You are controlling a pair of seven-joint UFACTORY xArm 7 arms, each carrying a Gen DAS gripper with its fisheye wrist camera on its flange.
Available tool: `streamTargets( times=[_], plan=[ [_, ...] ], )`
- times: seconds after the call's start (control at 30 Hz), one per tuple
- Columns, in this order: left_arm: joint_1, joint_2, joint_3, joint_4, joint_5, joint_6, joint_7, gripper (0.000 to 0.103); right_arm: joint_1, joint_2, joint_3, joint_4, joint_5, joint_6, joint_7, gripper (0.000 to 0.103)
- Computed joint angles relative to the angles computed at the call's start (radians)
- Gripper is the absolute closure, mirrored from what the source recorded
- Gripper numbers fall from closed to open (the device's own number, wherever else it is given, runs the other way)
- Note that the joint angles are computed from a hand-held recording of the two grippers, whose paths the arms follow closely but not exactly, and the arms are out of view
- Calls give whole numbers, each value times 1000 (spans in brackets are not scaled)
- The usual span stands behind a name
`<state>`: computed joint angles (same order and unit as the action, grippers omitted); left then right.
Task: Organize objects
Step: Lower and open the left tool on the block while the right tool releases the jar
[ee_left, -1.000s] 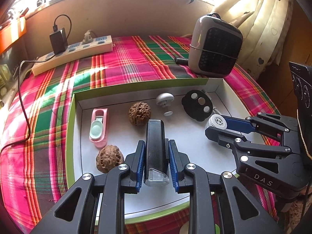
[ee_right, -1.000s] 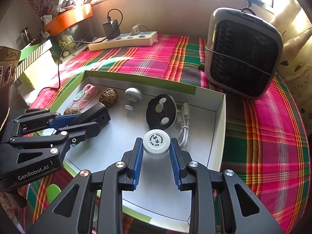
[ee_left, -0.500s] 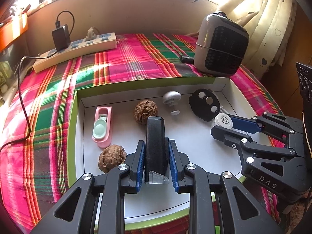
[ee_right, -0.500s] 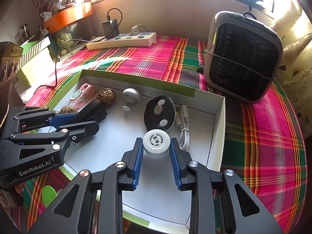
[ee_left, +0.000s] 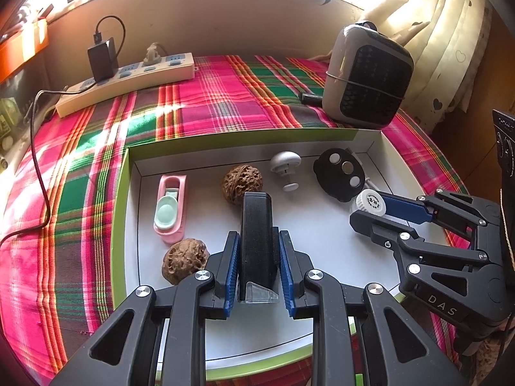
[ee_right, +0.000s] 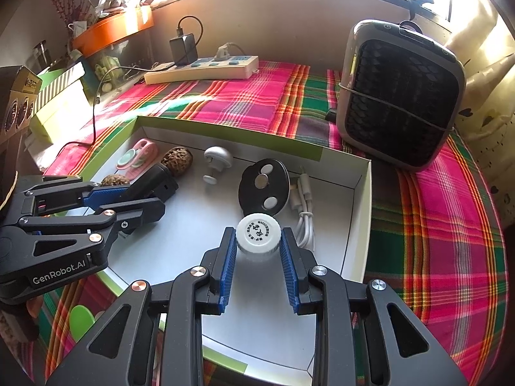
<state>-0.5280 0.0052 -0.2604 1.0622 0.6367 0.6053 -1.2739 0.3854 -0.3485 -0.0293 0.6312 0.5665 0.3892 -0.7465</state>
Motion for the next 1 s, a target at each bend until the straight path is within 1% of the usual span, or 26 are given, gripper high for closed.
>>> streamTargets(
  times=[0.27, 0.73, 1.0],
  plan=[
    [-1, 3, 1, 4, -1, 2, 2, 81, -4, 0, 8, -2, -21, -8, 17, 74],
    [-5, 8, 1, 9, 7, 9, -6, 75, -4, 6, 8, 3, -28, -7, 30, 74],
    [-8, 9, 3, 13, 8, 19, -13, 68, -4, 9, 6, 6, -22, -7, 29, 74]
  ],
)
